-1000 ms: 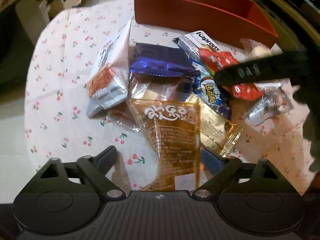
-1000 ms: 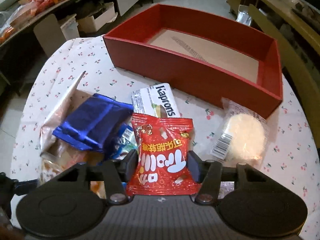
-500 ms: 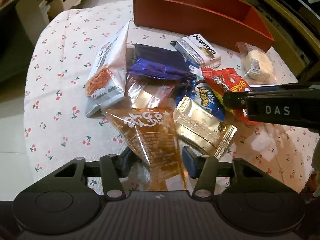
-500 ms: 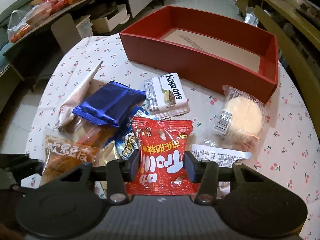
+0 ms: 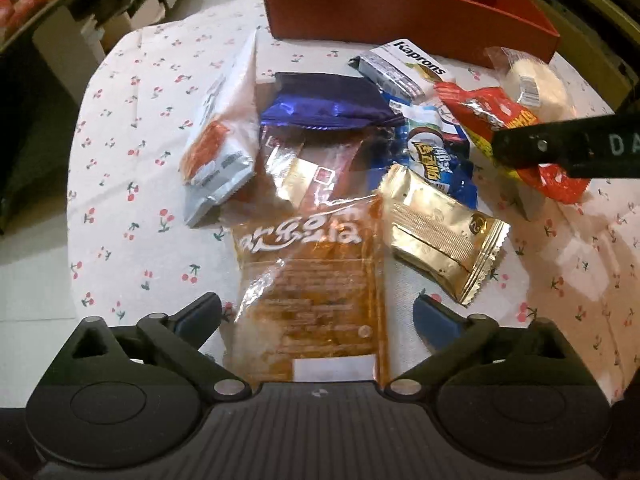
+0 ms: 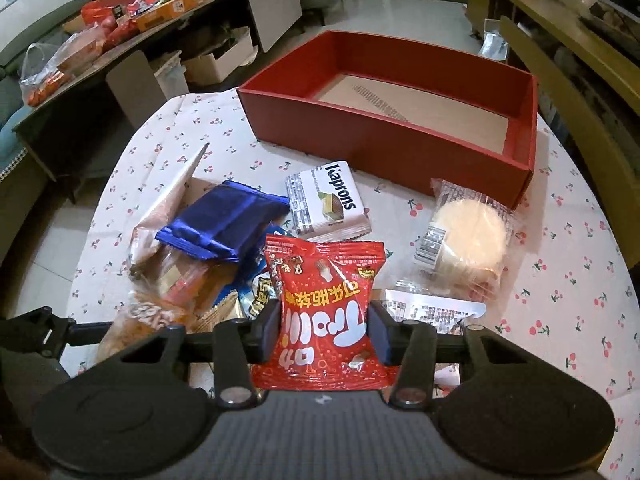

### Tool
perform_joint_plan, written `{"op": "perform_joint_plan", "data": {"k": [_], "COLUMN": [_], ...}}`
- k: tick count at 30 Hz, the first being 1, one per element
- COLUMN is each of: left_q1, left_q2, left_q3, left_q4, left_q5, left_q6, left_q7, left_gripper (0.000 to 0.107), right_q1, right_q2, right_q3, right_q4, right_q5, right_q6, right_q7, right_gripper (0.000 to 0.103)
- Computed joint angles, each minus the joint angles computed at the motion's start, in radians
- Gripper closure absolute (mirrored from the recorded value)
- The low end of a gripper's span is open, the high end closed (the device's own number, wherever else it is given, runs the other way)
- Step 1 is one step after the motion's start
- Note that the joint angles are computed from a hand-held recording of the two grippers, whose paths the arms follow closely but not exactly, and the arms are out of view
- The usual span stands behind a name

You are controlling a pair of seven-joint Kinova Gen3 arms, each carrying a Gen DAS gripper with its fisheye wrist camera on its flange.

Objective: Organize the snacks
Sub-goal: 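Lift both held bags and carry them over the red box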

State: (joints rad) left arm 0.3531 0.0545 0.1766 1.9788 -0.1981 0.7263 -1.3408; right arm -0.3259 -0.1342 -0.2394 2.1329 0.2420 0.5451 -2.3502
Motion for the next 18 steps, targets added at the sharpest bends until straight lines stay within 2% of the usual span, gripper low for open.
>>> {"op": "perform_joint_plan", "data": {"k": [4, 8, 14, 18], "left_q1": [-0.035, -0.044, -0.052, -0.074], "left_q2": [-0.012, -0.031, -0.058, -0.095], "left_q3": [-0.006, -0.014, -0.012, -0.027], "left_q4": [0.007, -0.002, -0.022, -0.051], "left_q5": [0.071, 0.113, 0.125, 0.245], "left_q6": [0.003, 0.023, 0.075, 0.089], "left_q7": [-0.055, -0.095, -0.078, -0.207], "left_gripper": [0.016, 0.039, 0.044, 0.044], "right_q1": [-0.004, -0.002, 0.017, 0.041], "right_q2": [-0.012, -0.031, -0.092, -0.132], "right_q3": [-0.004, -0.028, -0.086, -0.088], "right_q4": [0.005, 0.009, 0.006, 0.011], "right_q5": [-0.004, 0.016, 0.074, 0.068], "right_q6": [-0.001, 0.01, 0.047, 0.032], "right_q7": [0.006, -0.017, -0.1, -0.12], "right_gripper": [0.05, 0.05, 0.051, 0.051]}}
